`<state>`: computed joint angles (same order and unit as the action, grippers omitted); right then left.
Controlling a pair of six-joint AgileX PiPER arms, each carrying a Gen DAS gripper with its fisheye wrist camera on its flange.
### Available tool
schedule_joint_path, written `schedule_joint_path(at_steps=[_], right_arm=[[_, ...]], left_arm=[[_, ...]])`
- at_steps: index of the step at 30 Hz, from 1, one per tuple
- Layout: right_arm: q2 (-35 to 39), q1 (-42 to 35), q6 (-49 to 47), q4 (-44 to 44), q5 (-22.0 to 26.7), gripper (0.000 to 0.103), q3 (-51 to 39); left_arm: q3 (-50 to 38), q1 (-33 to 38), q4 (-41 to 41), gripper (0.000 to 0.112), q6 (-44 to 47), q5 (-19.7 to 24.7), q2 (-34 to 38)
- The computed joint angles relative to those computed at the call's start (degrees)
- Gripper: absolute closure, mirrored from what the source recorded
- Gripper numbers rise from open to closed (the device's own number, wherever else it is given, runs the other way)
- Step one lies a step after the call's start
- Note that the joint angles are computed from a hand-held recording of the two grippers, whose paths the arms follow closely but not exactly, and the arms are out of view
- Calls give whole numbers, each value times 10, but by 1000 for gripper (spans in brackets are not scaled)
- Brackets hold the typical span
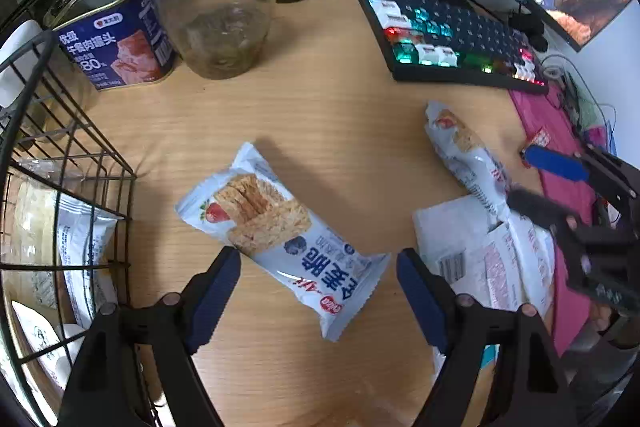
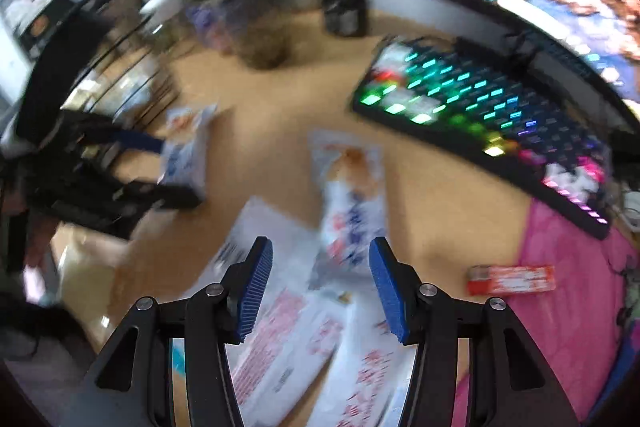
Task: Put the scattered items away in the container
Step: 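Close right tool on Aji cracker packet and lift while left tool grasps strawberry cracker packet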
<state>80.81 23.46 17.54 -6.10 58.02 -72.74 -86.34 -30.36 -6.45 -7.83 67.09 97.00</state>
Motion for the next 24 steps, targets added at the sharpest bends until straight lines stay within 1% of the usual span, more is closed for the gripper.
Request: schedule_joint_path(at_steps=[2,8,10,15,20,23,24], right_arm=[[12,-10,11,-5,-10,52,-3],[54,-24,-14,1,-24,52,-18],[59,-27,-13,1,-34,52,-14],[68,-29,-3,-9,-43,52,-8],[76,-38,-13,6,-50,52,-6],[82,-36,-18,13,-57,52,0],[86,-31,-14,9,-54,52,0]], left_arm=[[5,-1,-4,30,-7,-7,9],[24,-2,-21,30,-52,-37,35],[21,-11,-7,30,-76,-54,45],[4,-22,24,30,-109,-71,76],[3,-25,26,30,-112,-104,95],[-3,-28,34,30,-123,-115,108],[3,-29,34,31,-123,-126,108]])
